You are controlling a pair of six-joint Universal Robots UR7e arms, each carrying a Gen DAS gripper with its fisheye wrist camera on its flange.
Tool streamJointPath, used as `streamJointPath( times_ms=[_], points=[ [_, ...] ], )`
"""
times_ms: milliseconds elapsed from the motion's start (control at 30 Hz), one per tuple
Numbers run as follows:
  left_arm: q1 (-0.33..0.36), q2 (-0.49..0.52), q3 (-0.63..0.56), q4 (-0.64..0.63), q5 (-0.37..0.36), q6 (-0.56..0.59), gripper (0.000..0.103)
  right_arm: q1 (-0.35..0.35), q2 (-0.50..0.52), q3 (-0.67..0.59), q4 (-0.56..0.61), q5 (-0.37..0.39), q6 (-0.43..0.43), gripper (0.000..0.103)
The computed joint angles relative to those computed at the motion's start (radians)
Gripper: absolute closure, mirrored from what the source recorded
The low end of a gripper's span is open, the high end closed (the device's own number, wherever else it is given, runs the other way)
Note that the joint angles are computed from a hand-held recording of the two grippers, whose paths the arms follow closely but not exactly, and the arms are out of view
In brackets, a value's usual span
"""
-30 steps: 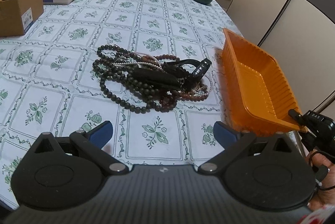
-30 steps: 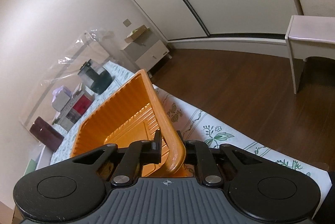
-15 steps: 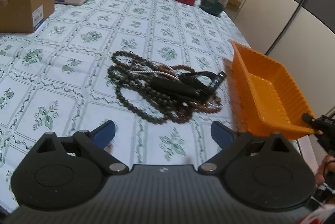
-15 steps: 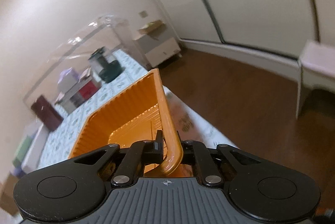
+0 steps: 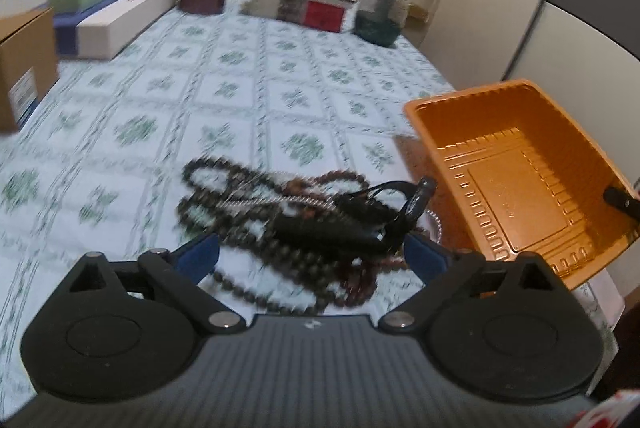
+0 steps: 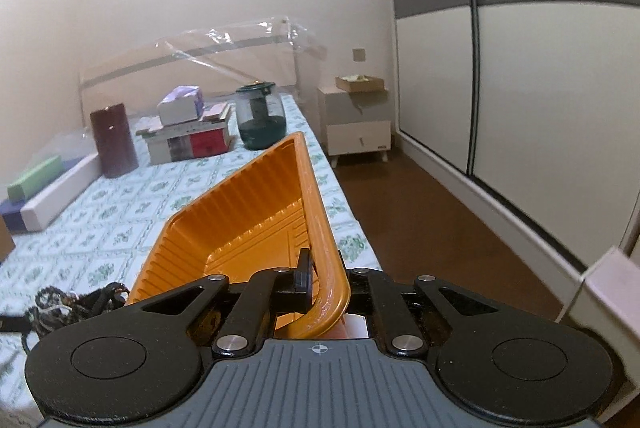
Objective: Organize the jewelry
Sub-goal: 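Slide the held orange tray toward the bead pile with the right tool, then grasp a dark bead necklace from the pile with the left tool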
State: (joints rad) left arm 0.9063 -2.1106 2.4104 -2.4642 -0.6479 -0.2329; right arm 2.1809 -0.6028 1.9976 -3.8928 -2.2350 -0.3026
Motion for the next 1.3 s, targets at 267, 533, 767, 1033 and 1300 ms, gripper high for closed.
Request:
streamJointPath(
  times_ms=[267, 533, 767, 1033, 1300],
  points=[
    [0.071, 0.105, -0.003, -0.190, -0.104, 0.216, 0.004, 0.006, 0.019, -0.043, 0.019, -0.010, -0.092, 0.096],
    [0.115, 0.160, -0.014, -0.219, -0.137, 0.283, 0.004, 0.014, 0.009, -0.051, 0.052, -0.021, -0.104, 0.096],
    [0.133, 0.179, -0.016, -0.233, -0.117, 0.295, 0.016, 0.015, 0.017, -0.058, 0.047, -0.032, -0.109, 0.096],
    [0.105, 0.182, -0.007, -0.215, -0.070, 0.331, 0.028, 0.018, 0.021, -0.059, 0.043, -0.038, -0.112, 0.096],
    [0.071, 0.143, -0.003, -0.176, -0.047, 0.283, 0.028, 0.018, 0.016, -0.046, 0.033, -0.036, -0.110, 0.096]
  ],
)
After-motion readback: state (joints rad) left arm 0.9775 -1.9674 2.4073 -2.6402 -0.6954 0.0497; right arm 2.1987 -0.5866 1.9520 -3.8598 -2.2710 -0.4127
